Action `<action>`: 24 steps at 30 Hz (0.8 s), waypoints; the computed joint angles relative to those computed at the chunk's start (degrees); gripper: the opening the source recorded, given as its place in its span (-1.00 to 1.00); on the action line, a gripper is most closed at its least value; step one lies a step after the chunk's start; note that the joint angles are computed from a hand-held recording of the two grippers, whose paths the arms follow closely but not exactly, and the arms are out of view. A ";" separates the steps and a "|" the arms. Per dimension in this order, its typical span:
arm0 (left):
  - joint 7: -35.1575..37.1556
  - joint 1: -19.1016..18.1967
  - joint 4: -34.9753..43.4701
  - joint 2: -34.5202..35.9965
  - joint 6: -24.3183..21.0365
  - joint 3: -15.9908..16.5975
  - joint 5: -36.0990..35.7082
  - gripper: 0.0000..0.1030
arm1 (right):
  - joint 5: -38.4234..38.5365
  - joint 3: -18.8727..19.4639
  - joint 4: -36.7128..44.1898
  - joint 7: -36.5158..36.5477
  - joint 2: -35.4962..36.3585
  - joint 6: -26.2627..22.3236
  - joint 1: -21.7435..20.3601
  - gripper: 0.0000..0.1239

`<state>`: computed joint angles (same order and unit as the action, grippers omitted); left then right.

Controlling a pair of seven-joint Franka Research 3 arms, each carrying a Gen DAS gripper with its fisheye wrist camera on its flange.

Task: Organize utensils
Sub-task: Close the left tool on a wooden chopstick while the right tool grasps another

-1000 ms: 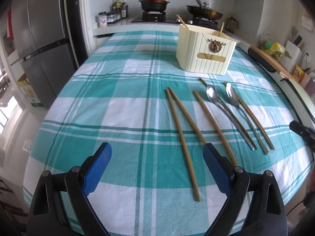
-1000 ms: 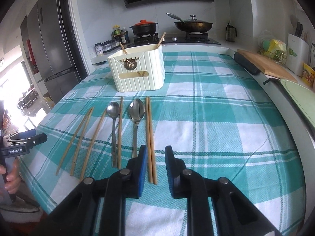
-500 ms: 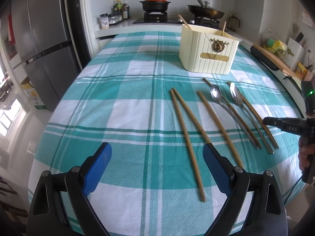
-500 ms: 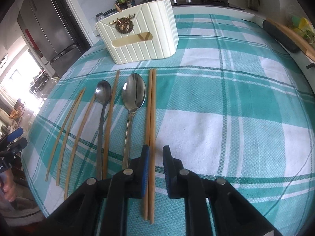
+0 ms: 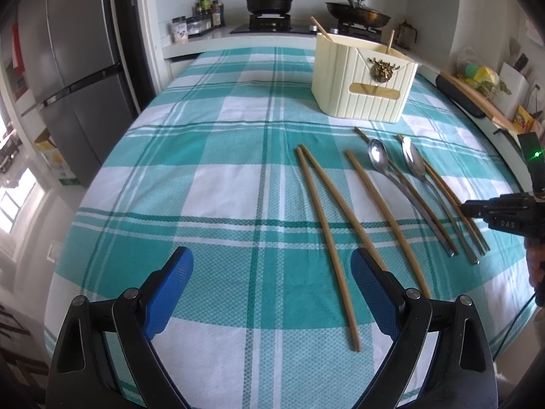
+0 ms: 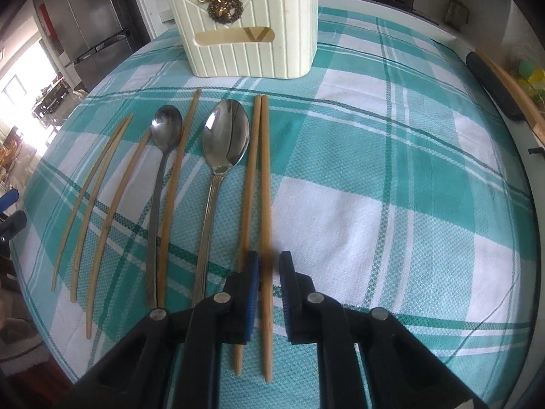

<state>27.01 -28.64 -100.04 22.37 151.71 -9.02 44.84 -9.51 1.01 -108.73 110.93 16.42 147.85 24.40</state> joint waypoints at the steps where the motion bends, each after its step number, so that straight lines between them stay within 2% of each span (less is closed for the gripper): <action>1: 0.93 0.31 0.48 0.52 0.02 -0.41 -0.82 0.83 | -1.85 -0.57 0.00 1.23 0.13 0.24 0.79 -0.78; 5: 2.97 -0.48 3.14 3.04 -1.18 -0.39 -1.74 0.83 | -6.79 -2.92 -2.65 10.79 -0.91 4.17 2.67 -0.88; 11: 5.43 -3.52 8.13 7.08 -7.20 0.61 -0.58 0.80 | -16.49 -4.30 -7.24 25.19 -3.86 6.29 4.28 -0.88; 12: 6.06 -3.97 8.80 7.62 -8.22 0.67 -0.35 0.68 | -17.87 -4.11 -8.05 26.79 -4.49 6.24 4.21 -0.88; 13: 7.07 -4.17 9.41 8.14 -9.10 0.54 -0.49 0.46 | -19.29 -3.88 -8.84 28.33 -5.19 5.90 4.11 -0.88; 14: 8.50 -4.07 9.99 8.69 -9.75 0.12 -1.23 0.32 | -20.45 -3.51 -9.79 29.61 -5.99 5.78 3.87 -0.88; 15: 9.02 -3.70 9.47 8.64 -8.37 -0.15 -1.74 0.07 | -21.42 -3.07 -10.70 30.82 -6.77 5.63 3.55 -0.88; 16: 9.14 -3.51 9.01 8.43 -7.24 -0.22 -2.12 -0.28 | -22.38 -2.64 -11.53 32.06 -7.55 5.34 3.20 -0.88; 17: 10.19 -3.29 9.10 8.51 -7.05 -0.50 -2.86 -0.43 | -22.96 -2.12 -12.51 33.05 -8.41 5.16 2.73 -0.88; 18: 11.22 -3.31 9.41 8.66 -7.19 -0.58 -3.27 -0.73 | -23.15 -1.56 -13.36 33.84 -9.14 5.10 2.17 -0.88; 19: 11.74 -3.58 9.70 8.75 -7.80 -0.35 -3.35 -0.88 | -23.28 -1.05 -14.20 34.70 -9.87 5.06 1.62 -0.88; 24: 13.84 -2.62 7.98 7.57 -7.26 0.01 -4.21 -0.88 | -22.33 1.47 -16.90 35.34 -12.28 4.81 -0.66 -0.88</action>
